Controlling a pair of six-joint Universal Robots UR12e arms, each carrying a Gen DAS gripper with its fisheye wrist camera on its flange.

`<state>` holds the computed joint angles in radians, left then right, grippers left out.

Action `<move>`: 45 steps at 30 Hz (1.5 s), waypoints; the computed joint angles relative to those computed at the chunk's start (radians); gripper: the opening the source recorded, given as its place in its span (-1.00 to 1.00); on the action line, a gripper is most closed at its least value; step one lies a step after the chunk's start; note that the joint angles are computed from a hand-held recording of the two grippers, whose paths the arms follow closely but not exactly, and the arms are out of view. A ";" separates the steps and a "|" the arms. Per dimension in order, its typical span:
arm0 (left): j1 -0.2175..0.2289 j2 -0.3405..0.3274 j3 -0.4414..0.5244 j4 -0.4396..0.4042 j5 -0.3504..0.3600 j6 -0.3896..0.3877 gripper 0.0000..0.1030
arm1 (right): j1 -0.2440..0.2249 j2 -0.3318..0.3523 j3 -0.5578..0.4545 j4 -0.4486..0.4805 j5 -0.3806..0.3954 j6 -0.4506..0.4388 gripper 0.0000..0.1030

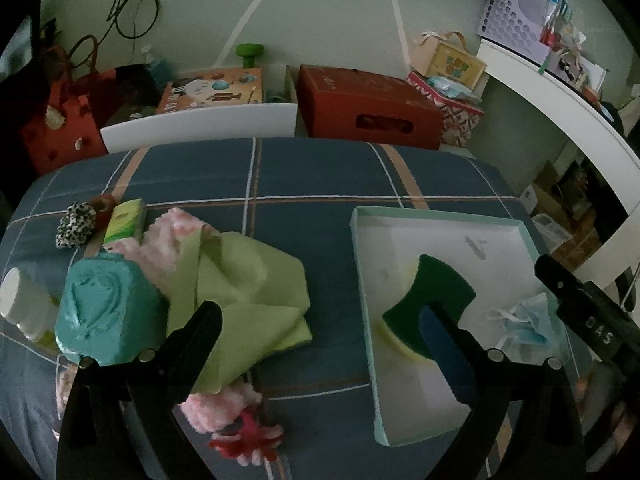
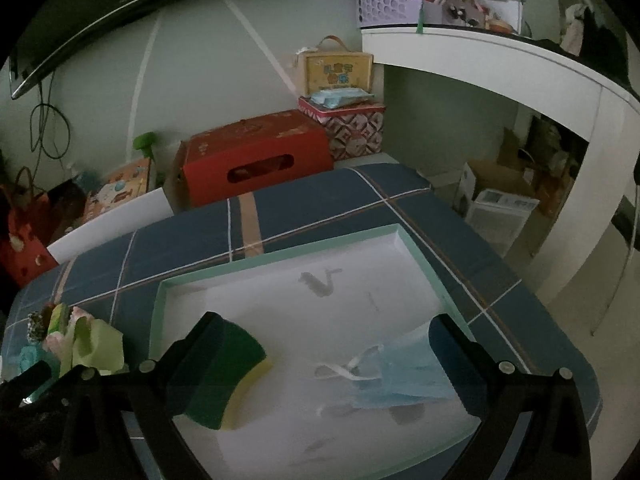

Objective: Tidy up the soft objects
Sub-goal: 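Open the right tool to drop the mask while the left tool drops the sponge into the tray, then move both tools back toward the remaining items on the table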

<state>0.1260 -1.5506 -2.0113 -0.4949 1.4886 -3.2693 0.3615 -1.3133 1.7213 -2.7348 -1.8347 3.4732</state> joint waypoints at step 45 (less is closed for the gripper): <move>0.269 0.272 -0.193 -0.077 0.026 -0.027 0.92 | 0.176 -0.006 0.046 -0.140 -0.013 -0.078 1.00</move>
<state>0.3953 -1.2786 -2.2048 -0.5720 1.5147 -3.2962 0.5376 -1.3192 1.7668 -2.8745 -1.8475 3.3948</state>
